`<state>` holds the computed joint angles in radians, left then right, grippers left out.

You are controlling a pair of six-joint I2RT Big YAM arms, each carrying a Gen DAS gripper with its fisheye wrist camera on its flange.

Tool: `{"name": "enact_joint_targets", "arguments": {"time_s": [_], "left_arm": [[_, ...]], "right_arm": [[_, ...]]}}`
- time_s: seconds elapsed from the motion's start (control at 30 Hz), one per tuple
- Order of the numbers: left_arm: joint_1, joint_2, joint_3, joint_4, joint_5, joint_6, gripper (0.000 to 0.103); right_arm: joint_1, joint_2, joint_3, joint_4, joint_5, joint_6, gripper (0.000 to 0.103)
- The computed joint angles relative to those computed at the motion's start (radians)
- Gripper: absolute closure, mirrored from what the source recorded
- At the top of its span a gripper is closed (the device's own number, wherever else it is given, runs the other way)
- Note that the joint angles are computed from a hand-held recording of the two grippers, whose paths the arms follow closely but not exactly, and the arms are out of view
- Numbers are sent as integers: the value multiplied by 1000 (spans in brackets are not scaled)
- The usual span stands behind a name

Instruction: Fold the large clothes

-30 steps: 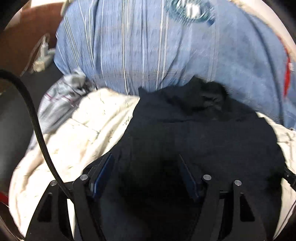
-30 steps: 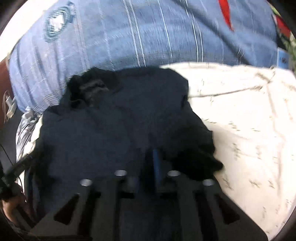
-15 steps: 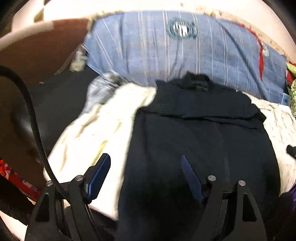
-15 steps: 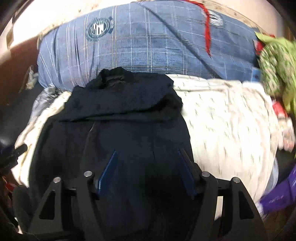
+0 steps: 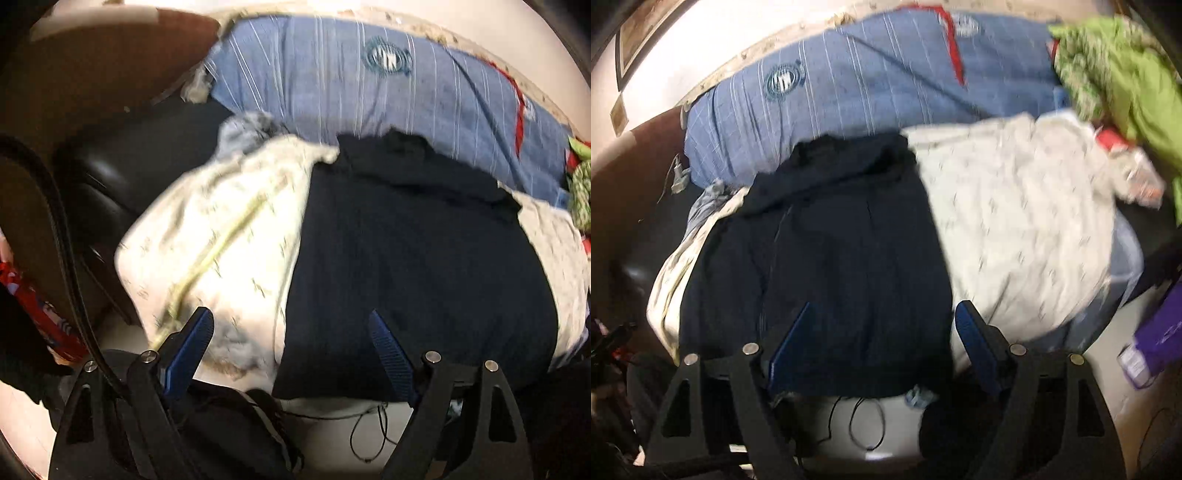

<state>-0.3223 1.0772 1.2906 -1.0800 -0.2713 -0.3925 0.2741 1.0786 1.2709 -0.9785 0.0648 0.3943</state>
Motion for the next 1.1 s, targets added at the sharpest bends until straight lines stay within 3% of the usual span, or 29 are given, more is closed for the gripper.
{"name": "enact_joint_targets", "arguments": {"time_s": [0.17, 0.2, 0.3, 0.37, 0.53, 0.63, 0.7, 0.73, 0.83, 0.93, 1.1], "left_arm": [[112, 31, -53, 55, 258, -13, 17], [145, 36, -71, 72, 340, -28, 17], [184, 63, -81, 78, 450, -36, 17], [178, 90, -69, 71, 473, -26, 17], [117, 170, -23, 23, 421, 42, 17], [103, 212, -7, 13, 388, 38, 17], [111, 219, -7, 28, 397, 14, 28], [115, 204, -22, 41, 391, 2, 57], [143, 201, -29, 58, 458, -24, 74], [126, 184, -27, 56, 436, -10, 95], [144, 168, -17, 54, 430, -33, 98]], "right_arm": [[-56, 46, -21, -54, -81, 4, 24], [-71, 56, -27, -64, -106, 8, 24], [-93, 61, -53, -64, -138, 31, 24], [-99, 59, -74, -65, -156, 54, 24], [-93, 80, -95, -77, -178, 51, 24], [-85, 95, -94, -81, -177, 38, 24], [-84, 94, -103, -68, -200, 30, 24], [-85, 99, -101, -67, -206, 22, 24], [-94, 103, -102, -70, -217, 3, 24], [-115, 100, -112, -61, -251, 0, 24], [-133, 89, -129, -36, -268, -17, 24]]}}
